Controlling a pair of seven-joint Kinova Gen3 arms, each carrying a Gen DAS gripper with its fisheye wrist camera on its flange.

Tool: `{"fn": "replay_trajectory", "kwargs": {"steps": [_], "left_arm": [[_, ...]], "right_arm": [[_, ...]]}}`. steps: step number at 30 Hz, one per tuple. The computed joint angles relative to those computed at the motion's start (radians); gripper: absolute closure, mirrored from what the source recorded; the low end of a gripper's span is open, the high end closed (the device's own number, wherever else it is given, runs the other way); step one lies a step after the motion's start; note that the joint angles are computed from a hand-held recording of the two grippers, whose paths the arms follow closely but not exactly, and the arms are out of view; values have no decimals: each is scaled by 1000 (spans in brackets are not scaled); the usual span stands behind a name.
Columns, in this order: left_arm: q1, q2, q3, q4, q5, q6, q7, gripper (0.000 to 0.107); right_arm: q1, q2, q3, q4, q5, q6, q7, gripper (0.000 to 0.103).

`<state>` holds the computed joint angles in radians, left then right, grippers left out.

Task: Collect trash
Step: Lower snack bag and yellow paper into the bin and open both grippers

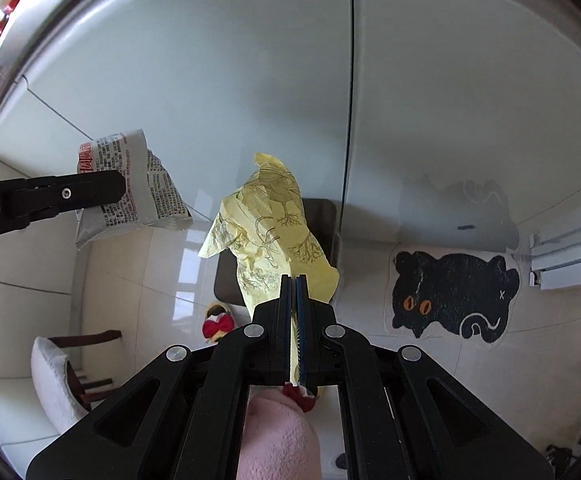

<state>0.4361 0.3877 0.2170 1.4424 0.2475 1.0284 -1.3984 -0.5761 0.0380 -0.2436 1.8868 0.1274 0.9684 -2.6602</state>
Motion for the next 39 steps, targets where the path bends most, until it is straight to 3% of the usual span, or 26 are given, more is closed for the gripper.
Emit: {"fn": "replay_trajectory", "kwargs": {"steps": [9, 21, 24, 25, 26, 27, 31, 32, 34, 35, 39], "left_arm": [[-23, 127, -3, -18, 23, -32, -18, 107], [-14, 226, -6, -89, 24, -2, -4, 107], [-11, 230, -8, -98, 17, 1, 1, 96], [-12, 230, -8, -98, 17, 1, 2, 91], [-14, 228, -6, -99, 19, 3, 3, 77], [-17, 227, -5, -95, 22, -3, 1, 65], [-7, 207, -14, -87, 9, -11, 17, 45], [-2, 197, -18, -85, 2, -14, 28, 36], [1, 176, -22, -74, -7, -24, 40, 23], [3, 164, -23, -73, -12, -21, 47, 15], [25, 132, -35, -103, -62, 36, 81, 13]], "right_arm": [[33, 133, 46, 53, -59, -156, 63, 99], [51, 228, 78, 56, -135, -269, 181, 95], [55, 239, 86, 49, -142, -265, 195, 93], [57, 237, 90, 50, -151, -266, 205, 84], [63, 232, 86, 59, -156, -278, 206, 70], [55, 218, 91, 72, -147, -297, 190, 36], [31, 201, 100, 59, -100, -262, 151, 29], [26, 198, 100, 53, -91, -246, 144, 26], [27, 184, 95, 46, -86, -215, 142, 5], [29, 174, 92, 42, -90, -200, 141, 3], [37, 123, 79, 18, -99, -118, 136, 3]]}}
